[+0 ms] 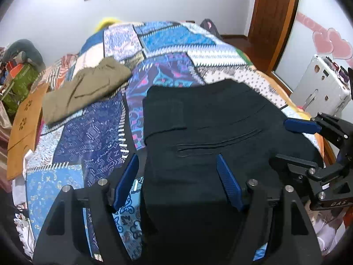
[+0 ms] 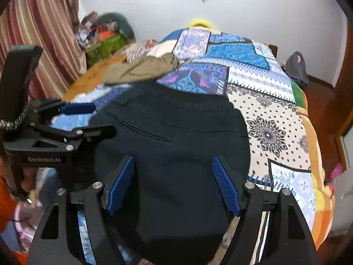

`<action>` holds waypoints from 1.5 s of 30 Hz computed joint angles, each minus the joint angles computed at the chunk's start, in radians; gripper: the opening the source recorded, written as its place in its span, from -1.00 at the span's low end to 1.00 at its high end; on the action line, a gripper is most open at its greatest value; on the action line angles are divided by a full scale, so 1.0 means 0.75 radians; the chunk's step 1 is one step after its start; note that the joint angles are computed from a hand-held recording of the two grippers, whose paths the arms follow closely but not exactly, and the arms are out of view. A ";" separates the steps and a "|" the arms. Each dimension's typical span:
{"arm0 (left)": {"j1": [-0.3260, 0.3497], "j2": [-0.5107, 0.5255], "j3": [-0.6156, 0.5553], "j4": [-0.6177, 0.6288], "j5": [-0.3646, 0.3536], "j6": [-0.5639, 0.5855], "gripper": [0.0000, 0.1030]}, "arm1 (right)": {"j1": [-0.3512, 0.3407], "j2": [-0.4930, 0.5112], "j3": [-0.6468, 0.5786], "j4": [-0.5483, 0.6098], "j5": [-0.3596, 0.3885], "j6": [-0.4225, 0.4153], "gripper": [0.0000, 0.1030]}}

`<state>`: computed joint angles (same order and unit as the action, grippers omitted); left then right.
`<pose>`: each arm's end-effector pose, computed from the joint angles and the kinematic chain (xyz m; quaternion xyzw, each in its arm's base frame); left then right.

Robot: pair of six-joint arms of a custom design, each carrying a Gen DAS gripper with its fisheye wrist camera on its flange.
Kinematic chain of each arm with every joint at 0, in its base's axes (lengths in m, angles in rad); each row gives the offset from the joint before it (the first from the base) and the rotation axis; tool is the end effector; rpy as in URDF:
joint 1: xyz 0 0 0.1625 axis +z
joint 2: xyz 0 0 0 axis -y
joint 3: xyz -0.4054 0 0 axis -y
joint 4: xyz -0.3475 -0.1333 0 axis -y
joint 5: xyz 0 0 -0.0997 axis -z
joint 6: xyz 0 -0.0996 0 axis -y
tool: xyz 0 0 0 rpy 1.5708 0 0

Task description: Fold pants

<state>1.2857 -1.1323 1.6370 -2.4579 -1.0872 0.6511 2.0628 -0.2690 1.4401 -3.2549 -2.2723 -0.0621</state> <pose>0.0031 -0.6279 0.3169 0.3895 0.8712 -0.1386 0.2647 0.3680 -0.5405 -0.0672 0.1646 -0.8976 0.3037 0.2739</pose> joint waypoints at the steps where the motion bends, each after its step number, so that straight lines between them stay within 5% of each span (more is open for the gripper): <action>1: 0.019 0.013 -0.039 0.050 -0.020 -0.013 0.43 | -0.001 0.001 0.000 0.003 -0.004 -0.020 0.36; 6: 0.077 0.001 -0.108 0.160 -0.108 0.016 0.45 | 0.008 -0.034 0.062 0.009 -0.061 -0.045 0.36; 14: 0.101 -0.041 -0.145 0.208 -0.174 -0.011 0.46 | -0.004 -0.129 0.255 -0.098 -0.104 0.127 0.61; 17: 0.090 -0.056 -0.138 0.125 -0.128 -0.025 0.46 | -0.007 -0.158 0.291 -0.104 -0.084 0.188 0.61; 21: 0.105 -0.050 -0.223 0.249 -0.184 -0.085 0.48 | 0.012 -0.145 0.267 -0.163 -0.107 0.181 0.61; 31: 0.115 0.020 -0.243 0.405 -0.208 -0.167 0.55 | -0.062 -0.100 0.207 -0.105 0.054 0.176 0.62; 35: 0.128 0.072 -0.304 0.477 -0.217 -0.218 0.67 | -0.139 -0.129 0.255 -0.120 0.243 0.262 0.77; 45: 0.144 0.218 -0.540 0.801 -0.235 -0.291 0.68 | -0.171 -0.138 0.201 0.012 0.371 0.212 1.00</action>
<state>1.3935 -0.9686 1.2322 -1.8569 -1.2637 0.4332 1.9346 -0.3727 1.5910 -3.2461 -1.9943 0.0970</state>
